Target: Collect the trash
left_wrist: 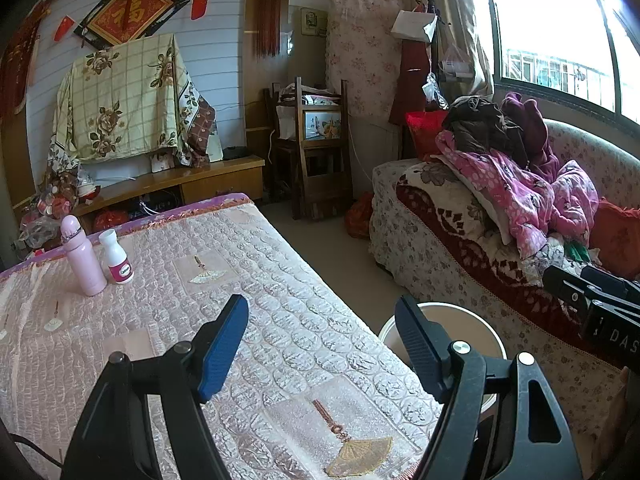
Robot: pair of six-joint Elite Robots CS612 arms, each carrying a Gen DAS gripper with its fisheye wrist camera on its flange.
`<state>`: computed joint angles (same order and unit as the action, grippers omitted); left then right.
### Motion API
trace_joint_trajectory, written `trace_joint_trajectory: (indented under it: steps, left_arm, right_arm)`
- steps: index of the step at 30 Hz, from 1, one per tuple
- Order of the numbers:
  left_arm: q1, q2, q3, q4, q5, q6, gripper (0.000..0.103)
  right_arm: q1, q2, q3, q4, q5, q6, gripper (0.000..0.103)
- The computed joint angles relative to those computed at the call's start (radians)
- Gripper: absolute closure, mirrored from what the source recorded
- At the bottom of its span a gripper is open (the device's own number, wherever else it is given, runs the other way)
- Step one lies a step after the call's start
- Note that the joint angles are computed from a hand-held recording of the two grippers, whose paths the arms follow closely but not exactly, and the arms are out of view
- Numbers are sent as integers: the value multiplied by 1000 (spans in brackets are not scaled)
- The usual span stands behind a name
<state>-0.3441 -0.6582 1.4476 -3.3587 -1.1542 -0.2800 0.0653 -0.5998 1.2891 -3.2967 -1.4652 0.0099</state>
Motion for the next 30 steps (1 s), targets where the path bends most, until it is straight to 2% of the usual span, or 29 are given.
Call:
trace_joint_trajectory:
  steps: [30]
  left_arm:
    - [5, -2, 2, -2, -13, 30, 27]
  right_arm:
    - [0, 3, -10, 17, 2, -2, 26]
